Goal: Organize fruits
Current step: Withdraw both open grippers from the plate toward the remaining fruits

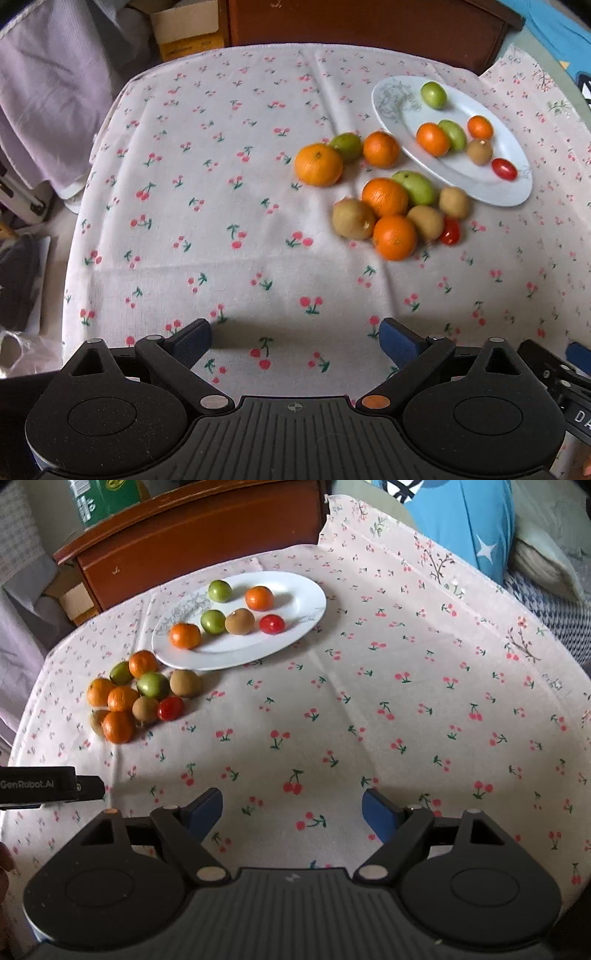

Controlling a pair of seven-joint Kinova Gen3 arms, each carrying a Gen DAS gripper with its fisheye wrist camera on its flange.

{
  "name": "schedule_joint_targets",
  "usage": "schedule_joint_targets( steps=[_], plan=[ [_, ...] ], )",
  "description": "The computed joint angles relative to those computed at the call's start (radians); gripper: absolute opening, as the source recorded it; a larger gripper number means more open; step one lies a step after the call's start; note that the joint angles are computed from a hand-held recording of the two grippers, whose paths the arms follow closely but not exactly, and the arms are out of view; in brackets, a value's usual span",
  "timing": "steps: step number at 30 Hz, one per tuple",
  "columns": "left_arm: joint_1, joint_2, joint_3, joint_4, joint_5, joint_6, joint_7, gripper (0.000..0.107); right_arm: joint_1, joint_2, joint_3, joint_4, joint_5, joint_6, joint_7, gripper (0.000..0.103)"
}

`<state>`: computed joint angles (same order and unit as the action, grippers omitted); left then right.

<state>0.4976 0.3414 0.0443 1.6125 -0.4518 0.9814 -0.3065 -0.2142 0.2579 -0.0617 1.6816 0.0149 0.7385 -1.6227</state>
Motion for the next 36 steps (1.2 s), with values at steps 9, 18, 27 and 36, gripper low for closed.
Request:
schedule_joint_targets(
  steps=[9,18,27,36],
  plan=[
    [0.049,0.020,-0.010,0.002,-0.069,0.024,0.069,0.103,-0.042,-0.011,0.008,0.034,0.086,-0.025,-0.025,0.089],
    [0.107,0.014,-0.016,0.055,-0.185,-0.002,0.193,0.103,-0.075,-0.009,0.017,0.055,0.157,-0.036,-0.085,0.102],
    [0.087,-0.018,-0.002,0.103,-0.202,-0.064,0.186,0.103,-0.078,-0.013,0.014,0.073,0.179,-0.064,-0.105,0.103],
    [0.085,-0.090,0.003,0.180,-0.312,-0.081,0.295,0.103,-0.082,-0.021,0.018,0.088,0.179,-0.097,-0.108,0.098]
  ],
)
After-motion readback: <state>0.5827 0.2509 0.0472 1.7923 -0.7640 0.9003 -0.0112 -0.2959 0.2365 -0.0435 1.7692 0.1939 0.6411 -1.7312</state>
